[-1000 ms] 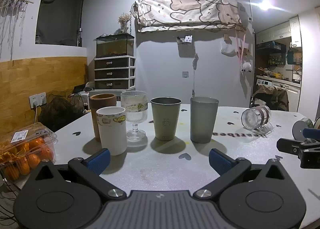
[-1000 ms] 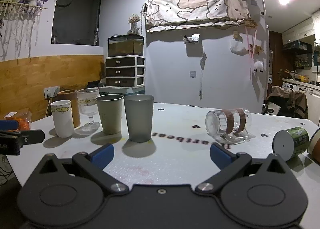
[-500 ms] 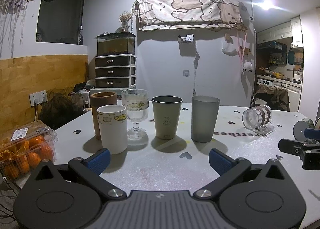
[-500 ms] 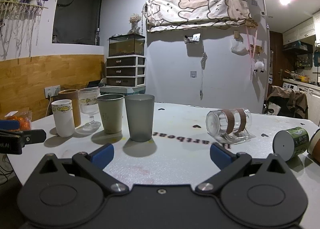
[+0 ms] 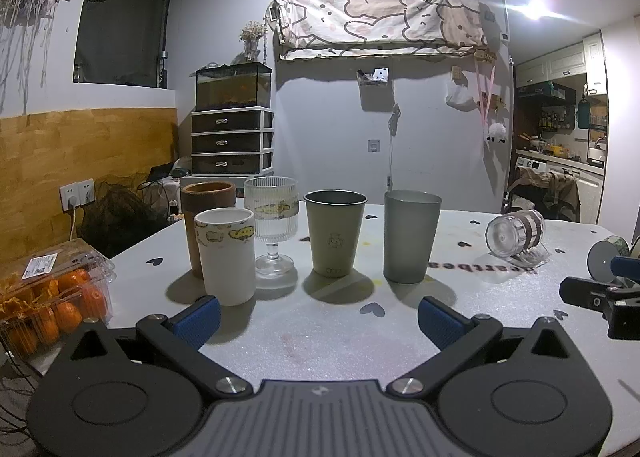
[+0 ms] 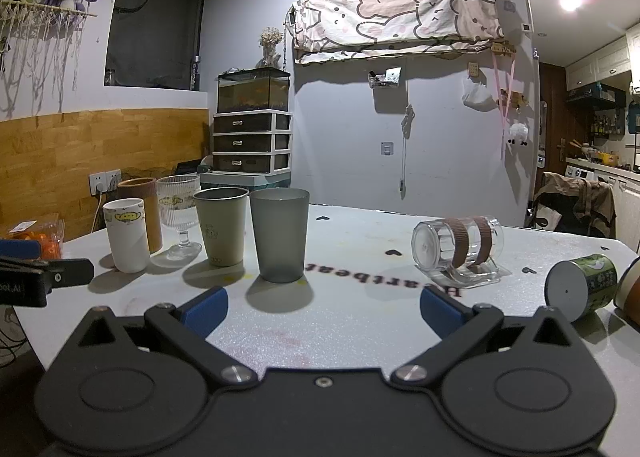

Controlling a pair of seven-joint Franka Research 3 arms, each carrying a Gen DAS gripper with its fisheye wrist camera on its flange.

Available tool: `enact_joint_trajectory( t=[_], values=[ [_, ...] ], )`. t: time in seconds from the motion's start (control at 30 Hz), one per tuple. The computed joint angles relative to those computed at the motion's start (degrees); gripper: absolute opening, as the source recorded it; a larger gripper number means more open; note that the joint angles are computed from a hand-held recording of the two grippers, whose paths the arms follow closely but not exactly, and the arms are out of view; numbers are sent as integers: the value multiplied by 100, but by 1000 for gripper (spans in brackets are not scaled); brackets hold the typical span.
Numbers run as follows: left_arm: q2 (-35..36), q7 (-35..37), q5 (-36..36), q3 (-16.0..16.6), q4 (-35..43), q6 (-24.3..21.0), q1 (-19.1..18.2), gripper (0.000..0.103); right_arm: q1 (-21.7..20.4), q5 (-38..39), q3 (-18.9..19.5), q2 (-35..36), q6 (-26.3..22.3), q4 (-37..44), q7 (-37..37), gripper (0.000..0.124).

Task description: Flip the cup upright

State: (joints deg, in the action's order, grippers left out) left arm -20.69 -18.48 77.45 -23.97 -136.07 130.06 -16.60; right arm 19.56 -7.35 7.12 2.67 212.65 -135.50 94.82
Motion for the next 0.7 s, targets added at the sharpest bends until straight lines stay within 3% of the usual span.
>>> enact_joint_trajectory(
  t=[0.7],
  values=[
    [-8,-12,11,5,-12,-3,-1,103,-3,-47,-12,-61,27,-49,32,103]
  ],
)
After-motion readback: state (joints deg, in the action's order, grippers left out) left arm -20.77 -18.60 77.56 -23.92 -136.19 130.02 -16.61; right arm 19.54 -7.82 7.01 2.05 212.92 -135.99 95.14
